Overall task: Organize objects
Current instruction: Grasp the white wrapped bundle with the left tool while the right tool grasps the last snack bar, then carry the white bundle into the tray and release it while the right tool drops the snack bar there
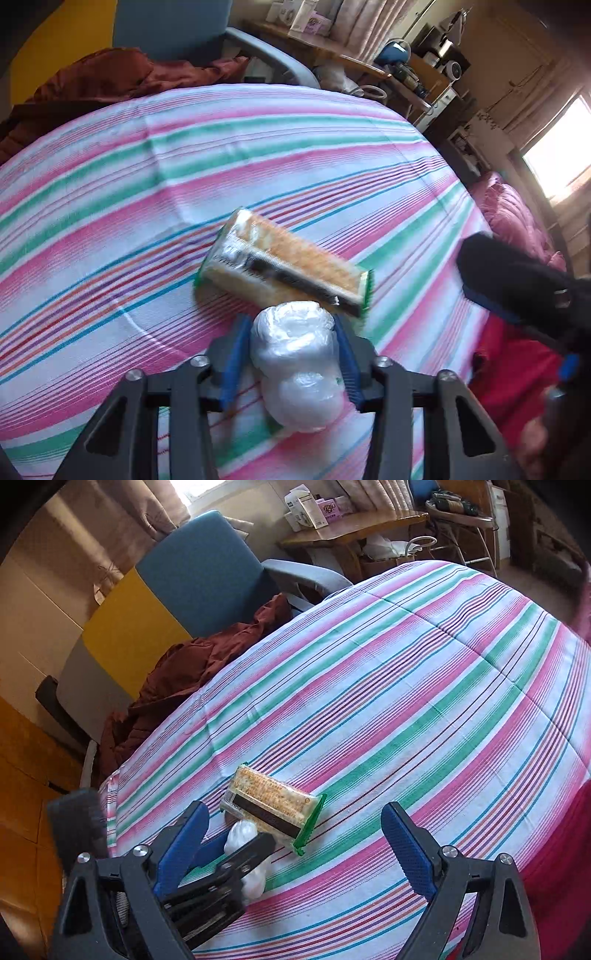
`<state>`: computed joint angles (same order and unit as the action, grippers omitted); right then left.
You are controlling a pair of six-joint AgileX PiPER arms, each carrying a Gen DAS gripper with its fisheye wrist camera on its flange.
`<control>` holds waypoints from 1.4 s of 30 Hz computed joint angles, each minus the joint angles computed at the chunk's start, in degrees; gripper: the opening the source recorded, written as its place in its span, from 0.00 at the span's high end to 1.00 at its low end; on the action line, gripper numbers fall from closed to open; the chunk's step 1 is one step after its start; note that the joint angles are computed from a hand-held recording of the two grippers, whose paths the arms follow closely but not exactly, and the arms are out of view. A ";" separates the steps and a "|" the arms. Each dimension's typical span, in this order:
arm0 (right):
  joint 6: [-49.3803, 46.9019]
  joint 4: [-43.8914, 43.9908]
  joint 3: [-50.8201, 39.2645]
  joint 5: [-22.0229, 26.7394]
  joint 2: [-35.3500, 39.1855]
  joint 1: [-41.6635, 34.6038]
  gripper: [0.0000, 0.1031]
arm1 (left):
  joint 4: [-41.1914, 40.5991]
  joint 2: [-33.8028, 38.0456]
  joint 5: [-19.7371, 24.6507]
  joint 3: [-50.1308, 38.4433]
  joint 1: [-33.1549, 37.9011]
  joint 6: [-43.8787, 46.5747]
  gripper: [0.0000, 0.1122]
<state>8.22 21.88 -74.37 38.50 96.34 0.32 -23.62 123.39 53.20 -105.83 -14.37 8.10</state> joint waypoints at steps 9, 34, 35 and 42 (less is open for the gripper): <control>-0.77 -2.17 -0.92 1.11 2.08 1.93 0.08 | -1.08 -14.70 -9.44 23.76 4.23 10.07 0.67; -13.13 -17.92 -29.62 21.71 24.28 11.68 0.50 | -9.35 -27.76 -17.18 44.41 14.43 23.34 0.65; -13.20 -18.37 -27.47 20.96 23.03 12.23 0.50 | -9.69 -27.83 -17.52 44.68 14.40 23.77 0.65; -10.32 -17.23 -10.69 15.63 12.15 17.62 0.51 | -9.23 -29.54 -18.14 46.47 14.77 24.38 0.67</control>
